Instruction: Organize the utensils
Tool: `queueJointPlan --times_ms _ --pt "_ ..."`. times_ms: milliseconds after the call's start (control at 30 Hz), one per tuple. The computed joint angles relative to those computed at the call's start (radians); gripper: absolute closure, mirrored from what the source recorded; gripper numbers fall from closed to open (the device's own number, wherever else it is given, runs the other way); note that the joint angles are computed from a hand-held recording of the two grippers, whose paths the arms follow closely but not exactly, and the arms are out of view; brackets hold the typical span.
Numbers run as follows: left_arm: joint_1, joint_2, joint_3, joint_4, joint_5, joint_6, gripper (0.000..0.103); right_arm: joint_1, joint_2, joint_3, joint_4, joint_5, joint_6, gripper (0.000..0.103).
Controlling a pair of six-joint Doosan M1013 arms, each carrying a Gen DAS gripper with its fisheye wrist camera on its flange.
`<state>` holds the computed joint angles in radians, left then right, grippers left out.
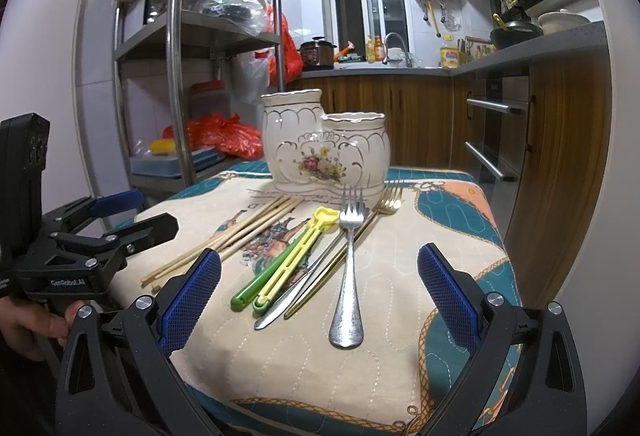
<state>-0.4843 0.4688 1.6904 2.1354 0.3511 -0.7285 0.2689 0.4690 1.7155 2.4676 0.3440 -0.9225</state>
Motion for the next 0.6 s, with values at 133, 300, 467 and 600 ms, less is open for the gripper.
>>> queueJointPlan --times_ms 133,300,467,600 --pt "0.000 0.000 0.000 -0.003 0.001 0.002 0.005 0.000 0.000 0.000 0.001 0.000 0.000 0.005" --pt "0.000 0.001 0.000 -0.013 0.002 0.009 0.005 -0.001 0.000 0.000 -0.003 0.000 0.004 0.005" --pt "0.003 0.002 -0.007 -0.039 -0.013 0.045 0.005 0.000 -0.002 -0.009 -0.040 -0.019 0.050 0.005" --pt "0.006 0.003 -0.012 -0.051 -0.022 0.054 0.005 0.000 -0.001 -0.022 -0.064 -0.040 0.089 0.005"
